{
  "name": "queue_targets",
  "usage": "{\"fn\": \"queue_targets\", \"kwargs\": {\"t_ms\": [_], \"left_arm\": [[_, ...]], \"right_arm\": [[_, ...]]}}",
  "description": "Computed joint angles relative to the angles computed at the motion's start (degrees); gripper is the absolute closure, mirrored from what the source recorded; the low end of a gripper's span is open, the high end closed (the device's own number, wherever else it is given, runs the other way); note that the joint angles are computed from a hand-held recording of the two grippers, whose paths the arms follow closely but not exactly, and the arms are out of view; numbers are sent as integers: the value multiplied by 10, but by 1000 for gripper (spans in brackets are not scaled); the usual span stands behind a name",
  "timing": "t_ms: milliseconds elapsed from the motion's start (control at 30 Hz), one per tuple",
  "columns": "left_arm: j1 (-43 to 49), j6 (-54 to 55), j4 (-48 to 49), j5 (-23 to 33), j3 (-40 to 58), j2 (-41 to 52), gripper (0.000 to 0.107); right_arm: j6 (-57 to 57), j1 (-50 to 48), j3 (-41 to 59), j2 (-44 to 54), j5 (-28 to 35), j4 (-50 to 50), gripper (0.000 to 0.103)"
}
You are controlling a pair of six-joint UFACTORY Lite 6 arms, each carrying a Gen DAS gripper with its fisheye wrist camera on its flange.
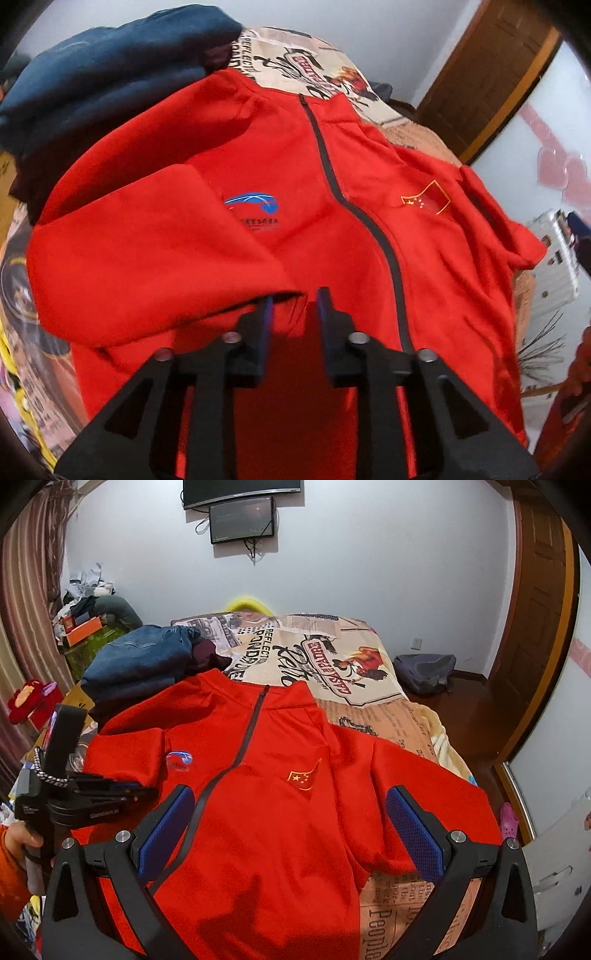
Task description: Fold large clothes
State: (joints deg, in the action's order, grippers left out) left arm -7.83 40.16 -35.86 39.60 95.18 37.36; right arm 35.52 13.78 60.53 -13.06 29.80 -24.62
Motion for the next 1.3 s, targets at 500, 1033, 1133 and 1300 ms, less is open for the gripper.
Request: {"fn": "queue_targets", "kwargs": {"t_ms": [500,1033,1133,1300], "left_arm": [[213,31,-102,13,-10,-57,44],[309,-103,-201,186,253,280,48],[298,-133,-182,172,294,302,69],[271,-117,-134,100,249,248,100]], "right_arm": [[-2,7,16,31,-13,13,0],[11,20,46,89,9,-9,0],[9,17,45,93,10,-6,0],[0,10,35,91,11,5,0]]}}
